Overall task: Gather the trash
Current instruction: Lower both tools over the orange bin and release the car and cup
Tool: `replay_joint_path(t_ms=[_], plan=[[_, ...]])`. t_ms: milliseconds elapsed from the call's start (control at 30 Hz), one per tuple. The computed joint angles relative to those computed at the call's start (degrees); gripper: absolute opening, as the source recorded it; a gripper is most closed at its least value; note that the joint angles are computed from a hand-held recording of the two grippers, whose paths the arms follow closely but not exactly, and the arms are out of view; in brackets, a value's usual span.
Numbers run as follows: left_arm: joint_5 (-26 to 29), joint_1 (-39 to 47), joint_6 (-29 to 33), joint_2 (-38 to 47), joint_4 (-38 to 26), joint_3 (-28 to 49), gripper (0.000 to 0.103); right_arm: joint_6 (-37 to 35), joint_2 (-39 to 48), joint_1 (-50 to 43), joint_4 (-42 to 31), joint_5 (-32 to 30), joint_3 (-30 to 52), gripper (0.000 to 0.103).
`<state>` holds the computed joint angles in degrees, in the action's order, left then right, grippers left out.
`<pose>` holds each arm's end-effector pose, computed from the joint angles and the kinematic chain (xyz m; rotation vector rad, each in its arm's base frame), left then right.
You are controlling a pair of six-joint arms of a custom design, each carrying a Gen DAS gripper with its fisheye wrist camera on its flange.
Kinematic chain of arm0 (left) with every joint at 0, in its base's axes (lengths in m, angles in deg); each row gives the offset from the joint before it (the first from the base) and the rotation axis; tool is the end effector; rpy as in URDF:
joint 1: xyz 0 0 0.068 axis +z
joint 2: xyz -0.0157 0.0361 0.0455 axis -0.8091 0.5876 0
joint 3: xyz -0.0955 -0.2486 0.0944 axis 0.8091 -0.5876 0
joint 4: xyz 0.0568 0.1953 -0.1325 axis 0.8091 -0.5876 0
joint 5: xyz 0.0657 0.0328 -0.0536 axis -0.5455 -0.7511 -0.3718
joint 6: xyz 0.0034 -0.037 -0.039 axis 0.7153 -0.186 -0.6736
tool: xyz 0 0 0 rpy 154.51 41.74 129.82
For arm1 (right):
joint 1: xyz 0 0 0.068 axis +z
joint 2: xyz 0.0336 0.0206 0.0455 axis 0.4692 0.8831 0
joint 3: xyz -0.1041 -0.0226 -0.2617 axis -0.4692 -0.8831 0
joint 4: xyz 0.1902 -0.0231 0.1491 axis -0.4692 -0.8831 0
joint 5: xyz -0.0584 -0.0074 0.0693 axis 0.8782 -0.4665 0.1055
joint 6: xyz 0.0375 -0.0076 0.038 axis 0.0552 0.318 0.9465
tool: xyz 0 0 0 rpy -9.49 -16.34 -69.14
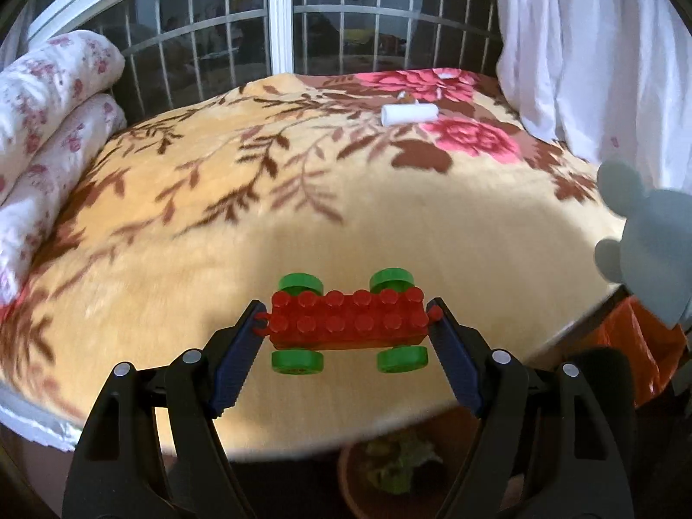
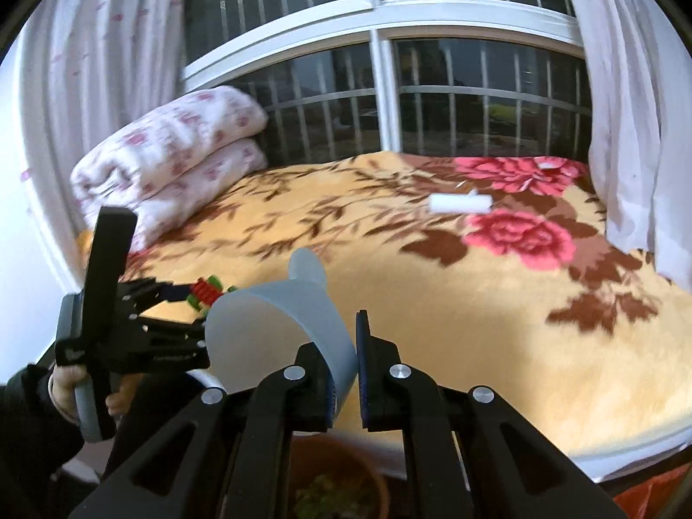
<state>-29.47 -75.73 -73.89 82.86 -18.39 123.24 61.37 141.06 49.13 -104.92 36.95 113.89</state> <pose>0.3578 -0.1518 0.3254 0.7943 2.2412 -0.3744 0.2215 0.0732 0.3559 0.1589 2.1548 0.0444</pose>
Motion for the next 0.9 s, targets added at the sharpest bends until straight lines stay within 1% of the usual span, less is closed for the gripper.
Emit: replay_joint_path(t_ms=[33,133,233,333,367,500,600,667,800,900], plan=[[-0.3,0.1,0.5,-3.0,0.9,-4.0,0.074,1.0,-0.8,2.4,-0.7,2.0,-0.8,0.007],[-0.3,0.5,1.6,-8.9,1.7,-11.5,0.074,3.9,-2.7,8.9,-3.0,7.0,-2.7,0.007],[0.4,0.8,2.8,-13.0,1.4,-17.4,0.074,8.3,-4.0,15.0,-5.7,9.7,-4.5,0.007],[0.4,0.4,4.3,-15.8,1.6,-22.2,0.074,11.1,-4.2,18.7,-7.7,10.5,-6.2,0.007],[0.4,0.3,4.9,-16.4,1.7,-23.4,0.074,13.1,-4.0,20.2,-8.4,10.2,-7.1,0.007],[0.6,-0.5,7.4,-17.7,1.1,-28.2,0.074,17.1,-2.8,22.6,-9.3,7.4,-10.3,0.007],[-0.4,-1.5,8.6,-17.2,2.2,-31.8,0.074,19.7,-1.2,24.2,-8.1,6.2,-13.5,0.007],[-0.9,-2.0,9.3,-15.6,2.8,-33.0,0.074,20.8,0.1,23.9,-6.4,5.1,-15.5,0.007],[-3.3,-4.2,10.5,-10.6,4.9,-34.7,0.074,20.1,4.0,20.4,-3.2,2.8,-18.4,0.007],[-4.2,-5.3,11.5,-5.9,5.3,-33.9,0.074,19.4,5.9,16.4,0.3,-0.7,-21.3,0.007]])
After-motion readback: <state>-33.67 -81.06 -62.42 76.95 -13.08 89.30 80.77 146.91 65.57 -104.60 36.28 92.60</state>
